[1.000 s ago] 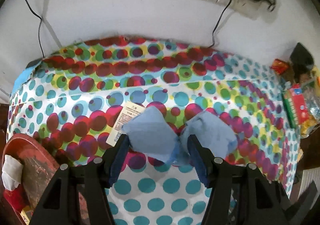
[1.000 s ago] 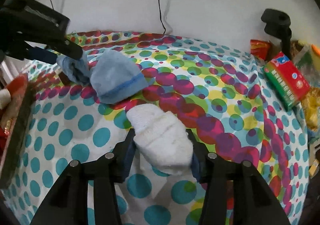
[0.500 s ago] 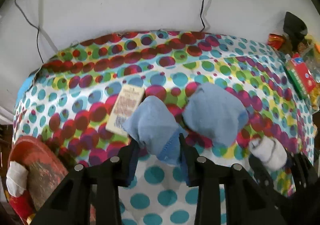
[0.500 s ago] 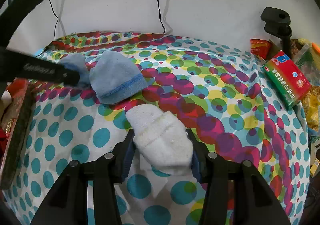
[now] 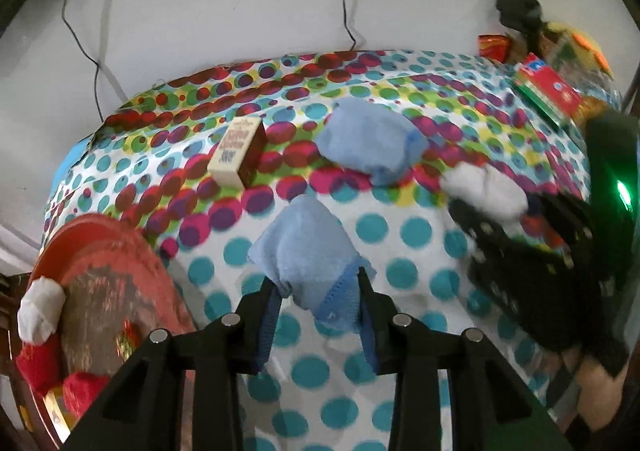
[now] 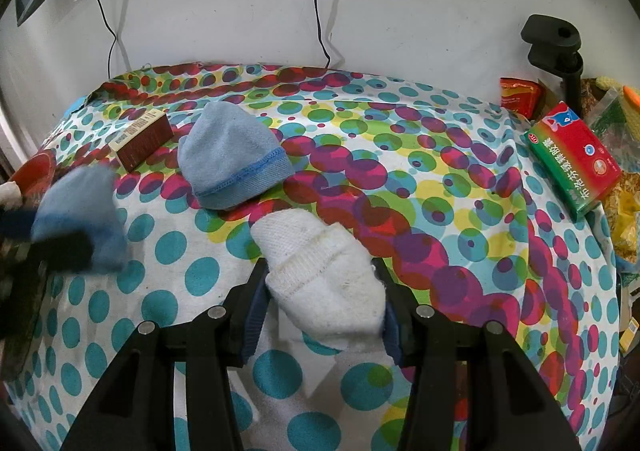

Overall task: Organize objects
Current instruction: 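Lift the light-blue sock with the left tool and carry it toward the tray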

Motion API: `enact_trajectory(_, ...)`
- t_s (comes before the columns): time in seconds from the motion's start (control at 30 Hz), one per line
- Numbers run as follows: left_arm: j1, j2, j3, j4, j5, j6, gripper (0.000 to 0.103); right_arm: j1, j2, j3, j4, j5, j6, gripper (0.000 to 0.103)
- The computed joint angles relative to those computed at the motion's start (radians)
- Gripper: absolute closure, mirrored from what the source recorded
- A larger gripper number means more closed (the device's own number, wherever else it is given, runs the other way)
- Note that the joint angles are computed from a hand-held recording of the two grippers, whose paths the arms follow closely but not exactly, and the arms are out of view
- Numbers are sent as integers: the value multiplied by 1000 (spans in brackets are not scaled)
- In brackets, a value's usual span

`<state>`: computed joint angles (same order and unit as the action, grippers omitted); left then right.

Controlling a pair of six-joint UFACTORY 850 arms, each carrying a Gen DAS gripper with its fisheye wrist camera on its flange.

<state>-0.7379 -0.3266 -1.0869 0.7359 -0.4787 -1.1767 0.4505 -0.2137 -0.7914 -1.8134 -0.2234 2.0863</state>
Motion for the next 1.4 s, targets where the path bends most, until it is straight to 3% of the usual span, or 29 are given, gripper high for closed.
enact_trajectory(0.23, -33, 77, 73, 34, 15, -94, 68, 1, 0, 0, 18, -4, -17, 55)
enact_trajectory(0.67, -44, 215, 155, 127, -71, -181, 68, 2, 1, -2, 45, -8, -45, 52)
enact_trajectory(1.4, 27, 360, 282, 160, -105, -278, 68, -6, -2, -6, 81, -13, -80, 46)
